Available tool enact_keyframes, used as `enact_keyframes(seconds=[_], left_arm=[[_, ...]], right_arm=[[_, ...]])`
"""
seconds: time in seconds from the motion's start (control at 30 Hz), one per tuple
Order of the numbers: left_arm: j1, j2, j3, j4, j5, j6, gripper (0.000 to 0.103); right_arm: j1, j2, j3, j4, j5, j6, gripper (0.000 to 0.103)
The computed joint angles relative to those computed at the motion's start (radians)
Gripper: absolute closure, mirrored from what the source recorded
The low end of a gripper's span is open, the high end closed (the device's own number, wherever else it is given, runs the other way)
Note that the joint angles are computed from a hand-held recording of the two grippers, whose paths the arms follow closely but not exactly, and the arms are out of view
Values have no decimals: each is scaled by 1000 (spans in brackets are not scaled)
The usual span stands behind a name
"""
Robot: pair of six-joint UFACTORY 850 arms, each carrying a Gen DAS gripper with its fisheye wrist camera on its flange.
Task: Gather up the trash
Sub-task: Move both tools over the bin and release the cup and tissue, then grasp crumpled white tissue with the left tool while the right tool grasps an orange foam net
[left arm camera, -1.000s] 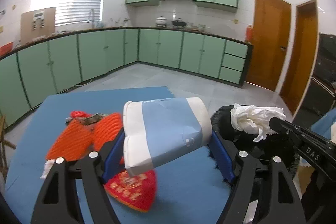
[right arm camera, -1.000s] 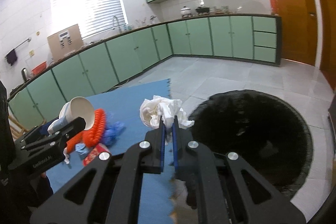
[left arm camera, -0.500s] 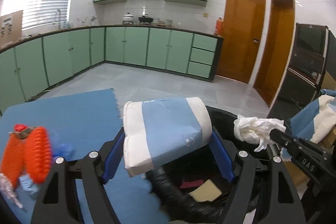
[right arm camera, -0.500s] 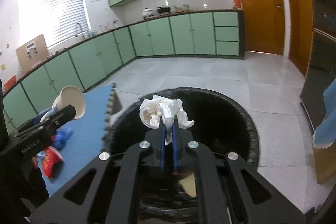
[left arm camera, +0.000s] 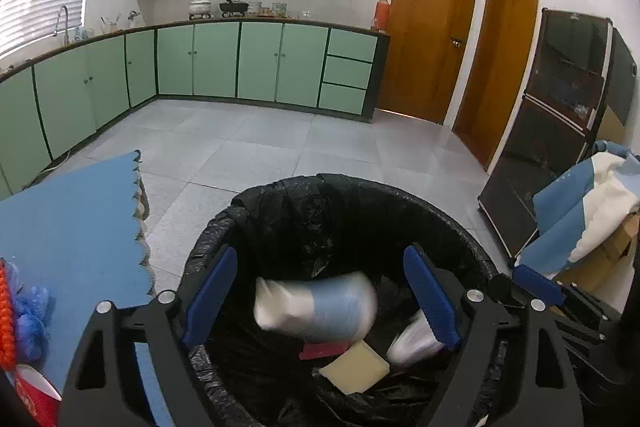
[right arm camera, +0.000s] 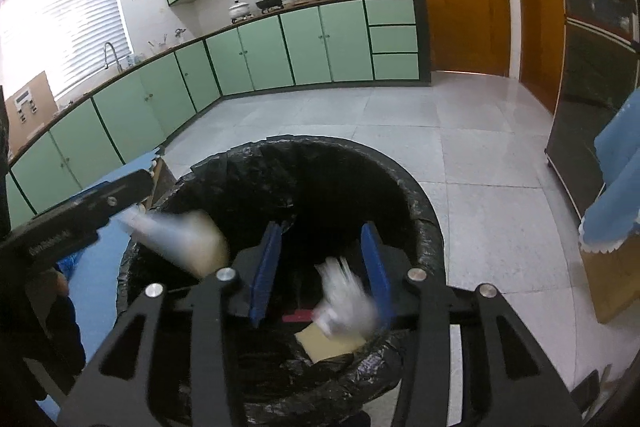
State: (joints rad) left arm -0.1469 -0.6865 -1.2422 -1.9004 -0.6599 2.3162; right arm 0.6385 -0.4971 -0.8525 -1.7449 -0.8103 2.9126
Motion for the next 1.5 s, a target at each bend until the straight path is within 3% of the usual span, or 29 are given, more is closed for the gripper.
enact_keyframes(seconds=[0.03,0.07,0.2,0.47,0.8,1.03,1.27,1.5], left_arm=[[8,5,4,-4,-6,2,18],[13,8,6,-8,-9,4,17],[51,34,25,-26,-22,23,17],[214,93,78,-119,-47,152,16],[393,59,72,-386,36,388,16],[460,-15,0,-468,120,419,16],[484,-84,-65,-413,171,336,16],[484,-128,-110,-308,211,222,21]], right_arm=[[9,-3,-4,19,-15,-8,39],[10,-7,-17,43,-27,-31,23],[52,-25,-60,108,-85,-113,13],[106,-64,-174,35,-80,-135,12],[148,-239,-475,-20,19,-245,12],[163,-371,-683,-7,96,-356,12],[166,-482,-845,45,154,-451,12],[163,-528,-926,90,178,-536,12]])
